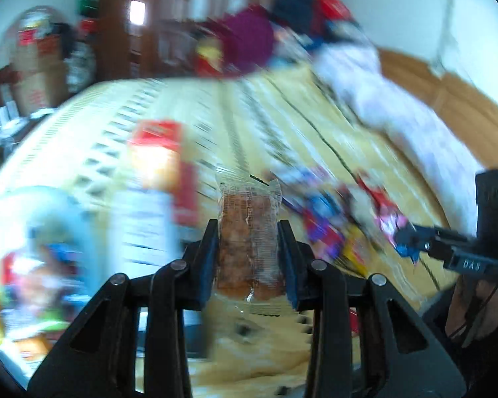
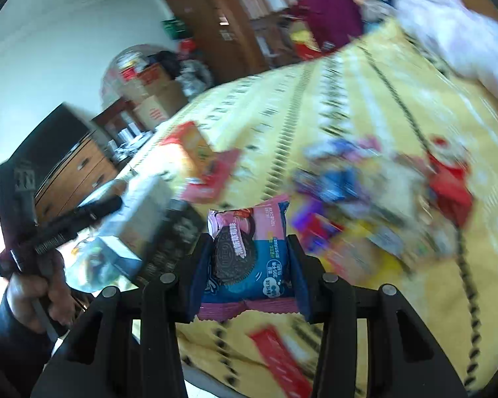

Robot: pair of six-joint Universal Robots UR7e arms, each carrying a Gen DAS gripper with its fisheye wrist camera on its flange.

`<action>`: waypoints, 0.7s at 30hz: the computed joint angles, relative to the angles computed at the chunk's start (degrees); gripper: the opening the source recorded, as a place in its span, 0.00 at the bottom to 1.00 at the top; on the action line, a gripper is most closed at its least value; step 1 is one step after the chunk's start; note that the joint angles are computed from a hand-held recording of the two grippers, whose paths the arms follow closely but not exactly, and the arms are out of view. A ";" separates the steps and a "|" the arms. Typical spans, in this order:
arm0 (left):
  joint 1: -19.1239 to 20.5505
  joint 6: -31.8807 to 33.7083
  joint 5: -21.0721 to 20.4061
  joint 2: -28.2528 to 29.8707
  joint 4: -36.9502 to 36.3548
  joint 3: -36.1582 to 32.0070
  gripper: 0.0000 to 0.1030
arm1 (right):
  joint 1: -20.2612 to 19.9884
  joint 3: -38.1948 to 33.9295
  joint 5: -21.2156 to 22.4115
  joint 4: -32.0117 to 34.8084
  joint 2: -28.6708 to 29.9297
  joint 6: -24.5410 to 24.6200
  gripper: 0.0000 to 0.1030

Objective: Organize snacks
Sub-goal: 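Carry the Oreo and cake packets over the glass bowl and open both grippers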

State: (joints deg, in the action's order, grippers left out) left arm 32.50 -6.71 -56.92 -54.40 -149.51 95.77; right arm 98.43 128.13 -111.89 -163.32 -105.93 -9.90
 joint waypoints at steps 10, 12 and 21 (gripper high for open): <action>6.55 -5.44 13.03 -12.63 -2.30 3.77 0.34 | 14.21 -19.44 2.01 0.11 25.78 -1.32 0.47; 7.92 -6.18 14.01 -13.69 -2.26 3.79 0.34 | 15.40 -23.10 3.37 1.07 29.91 -1.15 0.47; 11.91 -9.97 14.42 -16.83 0.67 4.40 0.34 | 18.57 -36.39 6.25 7.68 45.36 0.43 0.47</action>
